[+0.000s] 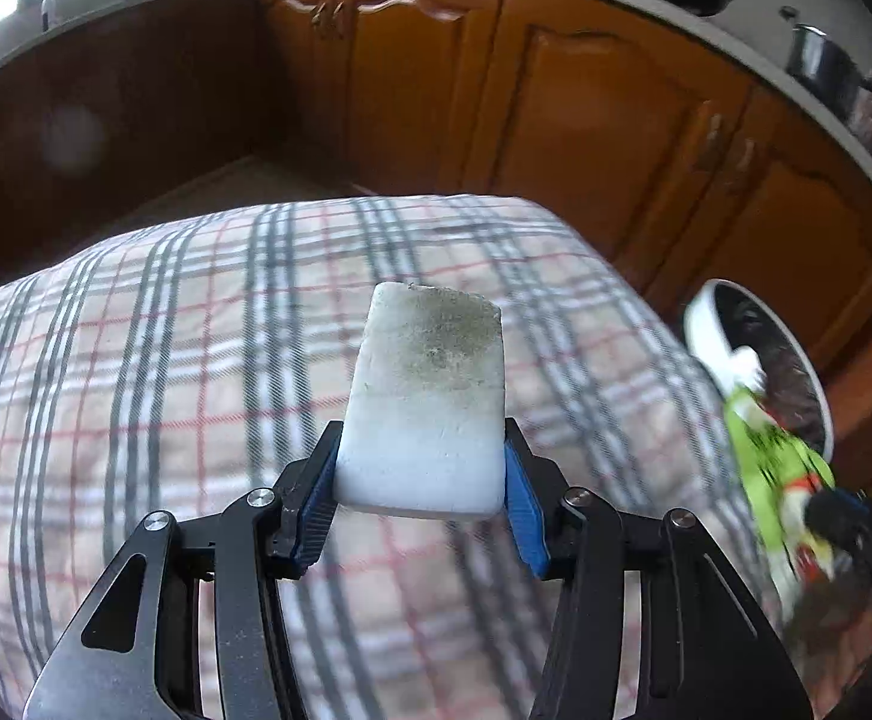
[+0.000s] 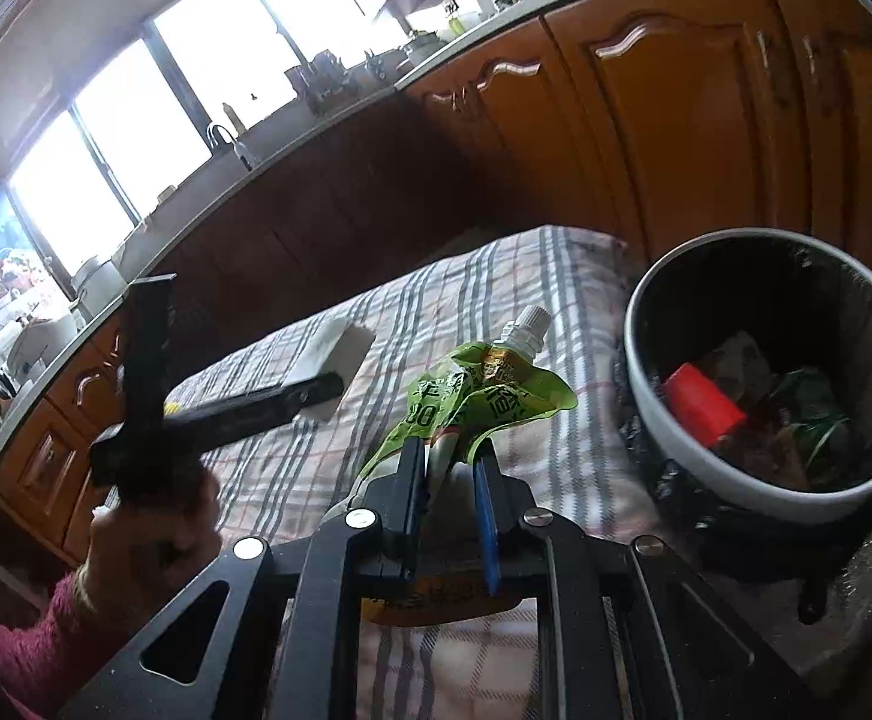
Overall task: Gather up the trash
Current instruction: 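Carry the foam block and juice pouch over the bin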
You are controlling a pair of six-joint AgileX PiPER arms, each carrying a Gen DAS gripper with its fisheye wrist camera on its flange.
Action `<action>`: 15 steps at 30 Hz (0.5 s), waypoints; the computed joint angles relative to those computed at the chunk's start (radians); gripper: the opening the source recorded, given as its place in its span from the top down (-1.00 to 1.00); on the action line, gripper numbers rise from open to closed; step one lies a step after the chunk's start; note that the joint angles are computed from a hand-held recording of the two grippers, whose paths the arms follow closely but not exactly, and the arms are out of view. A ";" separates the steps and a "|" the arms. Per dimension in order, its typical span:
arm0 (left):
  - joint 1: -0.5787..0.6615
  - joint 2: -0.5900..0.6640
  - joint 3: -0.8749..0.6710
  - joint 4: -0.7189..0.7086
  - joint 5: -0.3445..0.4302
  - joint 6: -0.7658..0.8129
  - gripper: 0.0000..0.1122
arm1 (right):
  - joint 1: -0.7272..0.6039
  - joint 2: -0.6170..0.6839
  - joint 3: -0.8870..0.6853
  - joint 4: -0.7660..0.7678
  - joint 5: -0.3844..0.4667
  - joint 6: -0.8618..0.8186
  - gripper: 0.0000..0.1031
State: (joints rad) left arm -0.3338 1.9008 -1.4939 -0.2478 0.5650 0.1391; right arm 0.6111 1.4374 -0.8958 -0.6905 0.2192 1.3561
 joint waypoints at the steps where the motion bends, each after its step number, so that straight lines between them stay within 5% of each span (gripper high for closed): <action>1: -0.012 -0.024 0.028 -0.016 -0.003 0.008 0.14 | 0.007 -0.011 0.007 -0.047 0.012 0.049 0.69; 4: -0.049 -0.088 0.101 -0.025 -0.020 0.016 0.14 | 0.033 -0.064 0.038 -0.208 0.069 0.210 0.69; 15: -0.241 -0.170 0.165 0.111 -0.044 -0.116 0.14 | 0.016 -0.211 0.145 -0.270 0.136 0.283 0.69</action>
